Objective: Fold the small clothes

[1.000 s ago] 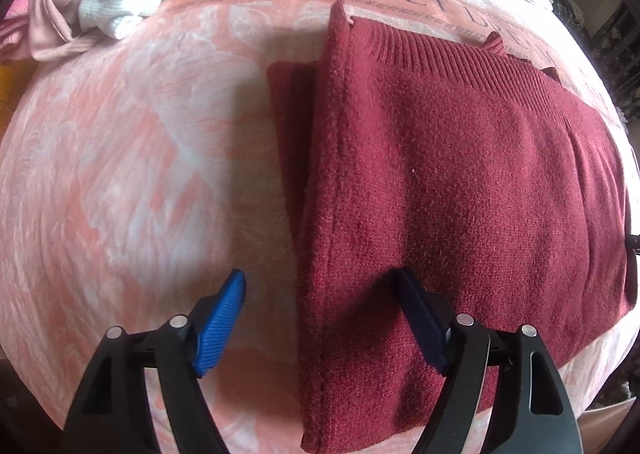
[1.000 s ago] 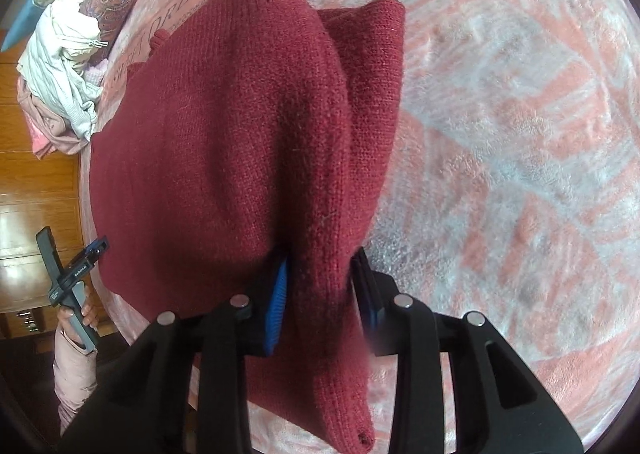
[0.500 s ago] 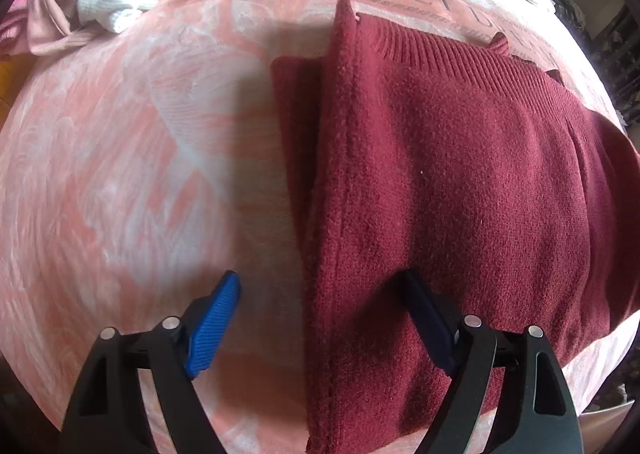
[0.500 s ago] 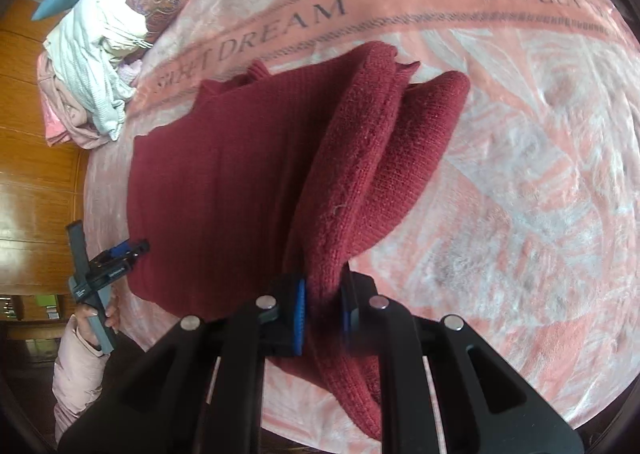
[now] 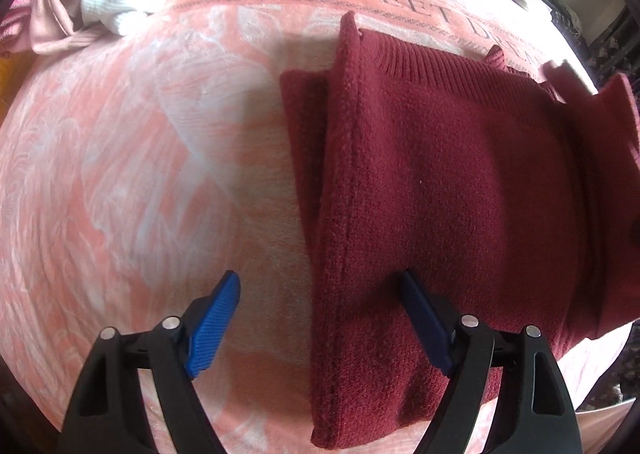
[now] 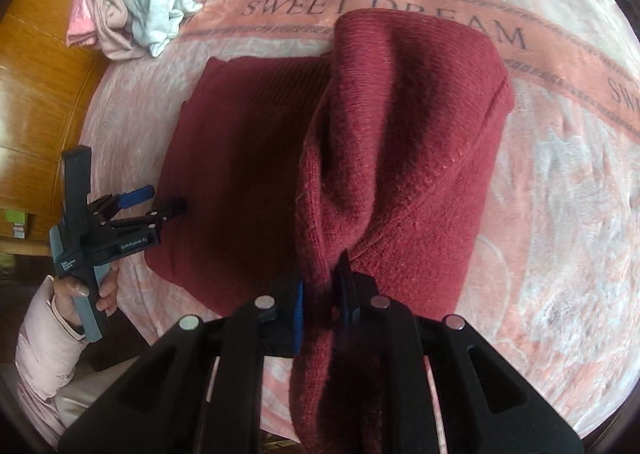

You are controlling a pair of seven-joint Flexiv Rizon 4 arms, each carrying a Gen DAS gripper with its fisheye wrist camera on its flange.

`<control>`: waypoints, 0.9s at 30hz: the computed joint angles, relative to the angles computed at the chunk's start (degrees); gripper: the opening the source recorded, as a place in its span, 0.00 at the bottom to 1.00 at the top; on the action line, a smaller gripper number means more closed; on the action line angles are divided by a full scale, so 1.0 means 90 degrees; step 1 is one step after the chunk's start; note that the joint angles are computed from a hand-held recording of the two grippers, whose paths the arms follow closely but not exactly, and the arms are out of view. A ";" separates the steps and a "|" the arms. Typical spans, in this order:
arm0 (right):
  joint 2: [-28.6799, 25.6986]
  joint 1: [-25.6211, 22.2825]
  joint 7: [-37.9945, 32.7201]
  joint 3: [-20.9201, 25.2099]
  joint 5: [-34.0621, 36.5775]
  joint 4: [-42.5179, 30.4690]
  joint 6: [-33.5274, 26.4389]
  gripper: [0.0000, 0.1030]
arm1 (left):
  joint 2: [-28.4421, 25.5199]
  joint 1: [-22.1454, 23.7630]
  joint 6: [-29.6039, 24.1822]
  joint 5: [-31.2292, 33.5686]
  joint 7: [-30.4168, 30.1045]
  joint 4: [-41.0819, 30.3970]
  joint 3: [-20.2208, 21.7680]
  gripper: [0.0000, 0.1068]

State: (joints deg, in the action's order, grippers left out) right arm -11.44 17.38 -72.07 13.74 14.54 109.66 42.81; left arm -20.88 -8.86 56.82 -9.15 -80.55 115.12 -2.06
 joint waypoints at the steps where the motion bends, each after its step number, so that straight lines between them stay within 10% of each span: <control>1: -0.0100 0.0011 -0.0084 0.0032 0.0096 -0.0056 0.0012 0.23 | 0.0000 0.0018 -0.0008 -0.0028 0.0020 0.0002 -0.0012 0.77; 7: 0.0007 -0.0301 -0.0965 0.0257 0.1530 -0.0263 0.0007 0.40 | -0.0027 0.0156 -0.0042 -0.0200 0.0209 0.0000 -0.0032 0.77; 20: 0.0787 -0.0369 0.0216 -0.0367 -0.0166 0.0842 0.0330 0.44 | 0.0804 0.0287 -0.0415 -0.2453 0.1429 0.0252 -0.0616 0.77; 27: 0.0760 -0.0641 0.0016 -0.0483 -0.0226 0.1042 0.0288 0.44 | 0.0205 -0.0468 -0.1053 -0.2313 0.0741 -0.0307 -0.0801 0.77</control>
